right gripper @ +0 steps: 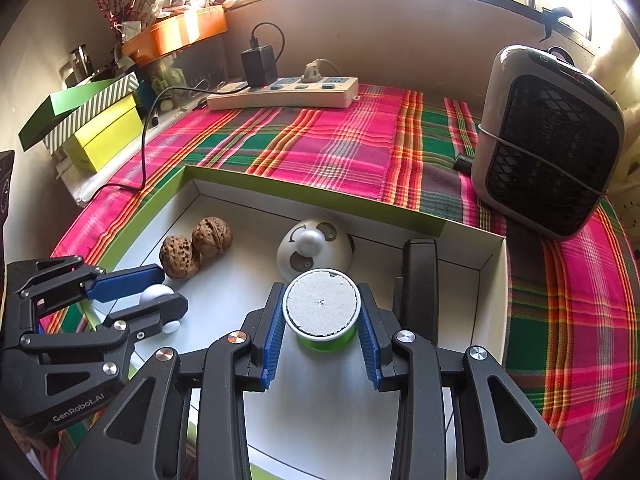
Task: Organize objects
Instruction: 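Lower into the box and open the left gripper while the right gripper releases the spool, then withdraw both grippers from the box toward the pink clips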
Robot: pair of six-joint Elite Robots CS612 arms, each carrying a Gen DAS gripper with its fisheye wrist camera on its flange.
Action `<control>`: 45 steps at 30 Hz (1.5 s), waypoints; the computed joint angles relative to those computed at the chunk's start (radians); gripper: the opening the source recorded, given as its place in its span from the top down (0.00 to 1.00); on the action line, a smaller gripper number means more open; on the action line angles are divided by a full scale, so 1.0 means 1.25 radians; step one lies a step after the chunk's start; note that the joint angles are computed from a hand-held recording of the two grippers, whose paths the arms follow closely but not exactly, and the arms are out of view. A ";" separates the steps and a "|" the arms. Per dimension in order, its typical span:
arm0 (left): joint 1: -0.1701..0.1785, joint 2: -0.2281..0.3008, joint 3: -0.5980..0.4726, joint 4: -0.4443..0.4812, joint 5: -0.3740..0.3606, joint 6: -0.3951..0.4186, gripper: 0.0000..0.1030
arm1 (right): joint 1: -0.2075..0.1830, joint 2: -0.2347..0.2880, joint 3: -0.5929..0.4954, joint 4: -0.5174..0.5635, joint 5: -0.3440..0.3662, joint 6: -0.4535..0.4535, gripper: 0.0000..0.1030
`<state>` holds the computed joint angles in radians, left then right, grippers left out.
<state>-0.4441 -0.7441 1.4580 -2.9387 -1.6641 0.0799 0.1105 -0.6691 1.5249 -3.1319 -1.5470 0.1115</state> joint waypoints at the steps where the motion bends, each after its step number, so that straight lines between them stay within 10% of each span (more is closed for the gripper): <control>1: -0.001 0.000 0.001 -0.001 -0.001 -0.002 0.72 | 0.000 0.000 0.000 -0.002 0.000 0.001 0.63; 45: 0.000 -0.071 0.135 -0.151 0.027 -0.020 0.62 | 0.042 -0.058 0.115 -0.149 -0.062 0.032 0.47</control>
<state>-0.4441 -0.8333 1.6262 -3.1278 -1.6305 0.0545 0.1629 -0.7417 1.6693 -3.3185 -1.6239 0.1516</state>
